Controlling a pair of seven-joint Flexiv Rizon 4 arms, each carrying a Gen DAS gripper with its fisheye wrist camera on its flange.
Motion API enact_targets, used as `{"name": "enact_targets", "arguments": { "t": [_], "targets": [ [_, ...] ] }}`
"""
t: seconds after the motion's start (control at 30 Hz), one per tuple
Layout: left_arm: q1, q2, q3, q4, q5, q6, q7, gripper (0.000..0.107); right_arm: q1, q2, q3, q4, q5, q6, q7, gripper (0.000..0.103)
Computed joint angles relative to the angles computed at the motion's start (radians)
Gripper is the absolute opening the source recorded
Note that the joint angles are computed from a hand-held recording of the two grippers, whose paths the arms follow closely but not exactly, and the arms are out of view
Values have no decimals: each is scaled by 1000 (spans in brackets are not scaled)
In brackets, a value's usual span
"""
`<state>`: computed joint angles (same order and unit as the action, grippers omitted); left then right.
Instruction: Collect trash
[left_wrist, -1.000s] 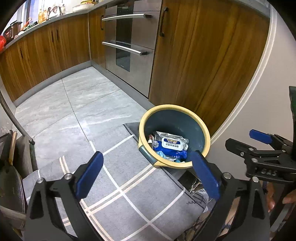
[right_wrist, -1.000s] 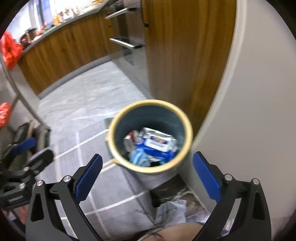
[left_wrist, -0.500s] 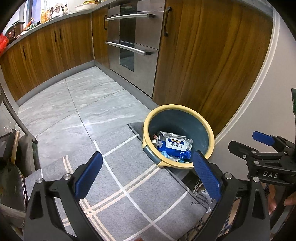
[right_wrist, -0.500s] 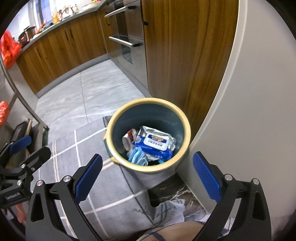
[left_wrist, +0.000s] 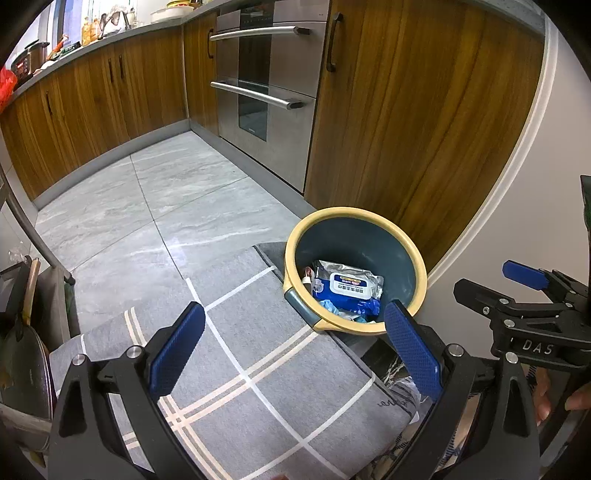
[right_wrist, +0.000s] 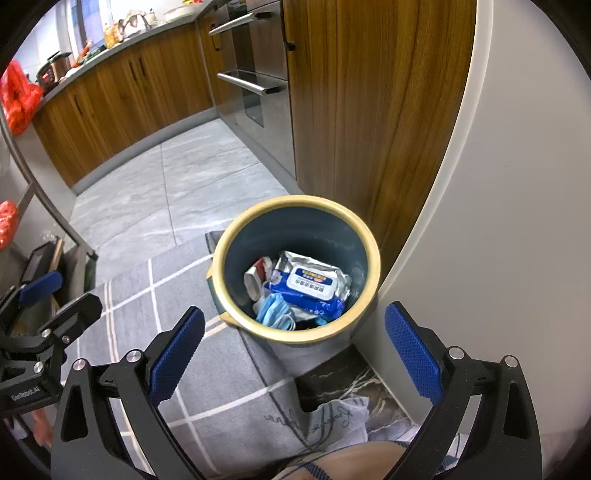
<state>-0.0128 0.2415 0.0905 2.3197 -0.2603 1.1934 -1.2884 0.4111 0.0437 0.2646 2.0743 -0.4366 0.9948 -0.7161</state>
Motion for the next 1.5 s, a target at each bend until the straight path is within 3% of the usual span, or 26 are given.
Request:
{"name": "enact_targets", "arguments": {
  "t": [1.5],
  "targets": [
    [12,11,-14,1,62,-4,-63,96,-1,-4,-3,-4,7,1,-14,97]
  ]
}}
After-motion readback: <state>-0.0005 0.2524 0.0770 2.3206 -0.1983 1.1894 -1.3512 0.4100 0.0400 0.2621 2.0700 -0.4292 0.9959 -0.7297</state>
